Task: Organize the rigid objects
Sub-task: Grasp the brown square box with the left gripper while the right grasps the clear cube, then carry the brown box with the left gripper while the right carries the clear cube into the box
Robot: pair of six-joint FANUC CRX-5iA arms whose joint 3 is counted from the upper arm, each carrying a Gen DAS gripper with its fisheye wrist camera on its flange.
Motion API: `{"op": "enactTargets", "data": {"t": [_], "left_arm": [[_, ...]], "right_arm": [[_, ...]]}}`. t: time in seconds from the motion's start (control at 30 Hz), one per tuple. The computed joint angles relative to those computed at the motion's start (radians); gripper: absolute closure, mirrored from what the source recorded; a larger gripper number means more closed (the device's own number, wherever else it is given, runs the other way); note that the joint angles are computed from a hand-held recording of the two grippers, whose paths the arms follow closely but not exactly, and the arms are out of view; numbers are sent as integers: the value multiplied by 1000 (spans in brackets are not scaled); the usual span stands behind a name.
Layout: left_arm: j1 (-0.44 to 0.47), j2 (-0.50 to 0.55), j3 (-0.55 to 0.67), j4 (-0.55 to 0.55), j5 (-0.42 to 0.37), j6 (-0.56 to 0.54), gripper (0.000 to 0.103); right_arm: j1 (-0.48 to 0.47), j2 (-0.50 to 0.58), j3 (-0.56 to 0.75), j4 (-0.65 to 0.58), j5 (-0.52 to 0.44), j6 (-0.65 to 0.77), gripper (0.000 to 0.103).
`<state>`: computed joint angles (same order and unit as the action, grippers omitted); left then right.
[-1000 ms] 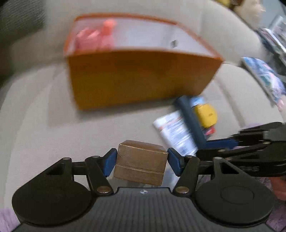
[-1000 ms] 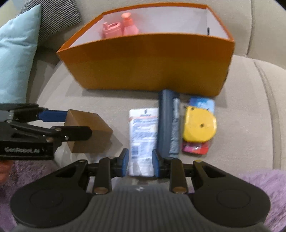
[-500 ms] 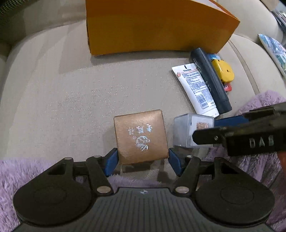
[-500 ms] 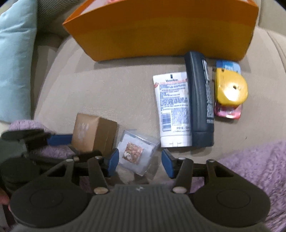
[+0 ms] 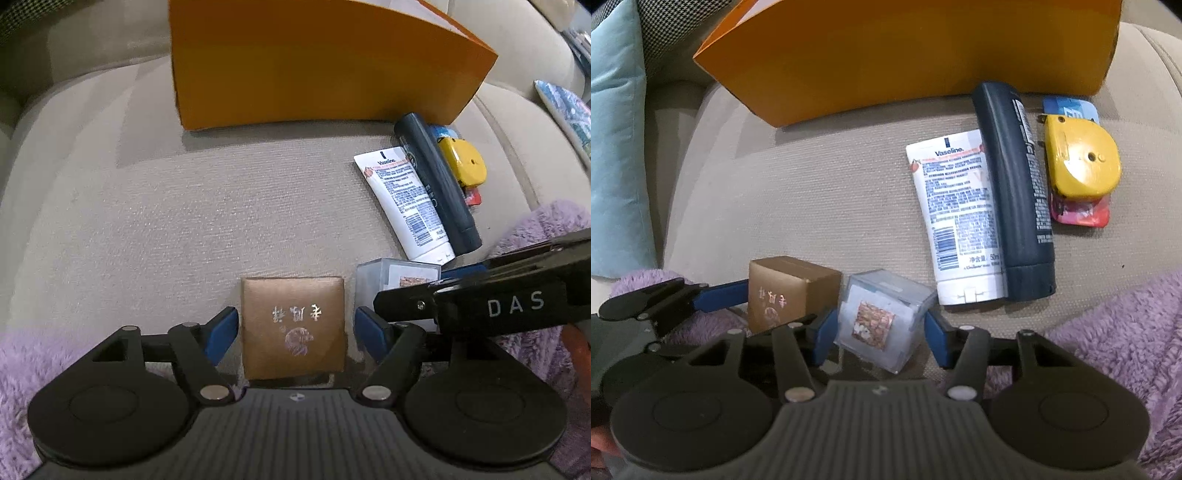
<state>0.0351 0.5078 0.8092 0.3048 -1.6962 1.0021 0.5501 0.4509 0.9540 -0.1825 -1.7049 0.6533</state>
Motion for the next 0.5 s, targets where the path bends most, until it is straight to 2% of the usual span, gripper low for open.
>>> {"op": "enactTargets", "data": {"t": [0.1,0.33,0.5], "left_arm": [[-11,-15,-20,-27,25,-8,33],[10,-29,-42,-8,42,24,34],[35,-50,-59,51,57,29,34]], "right_arm": [[2,18,26,4,-17,1,47],[9,-19,-30,23,19,6,48],[18,-61,-56,52,48,24,49]]}}
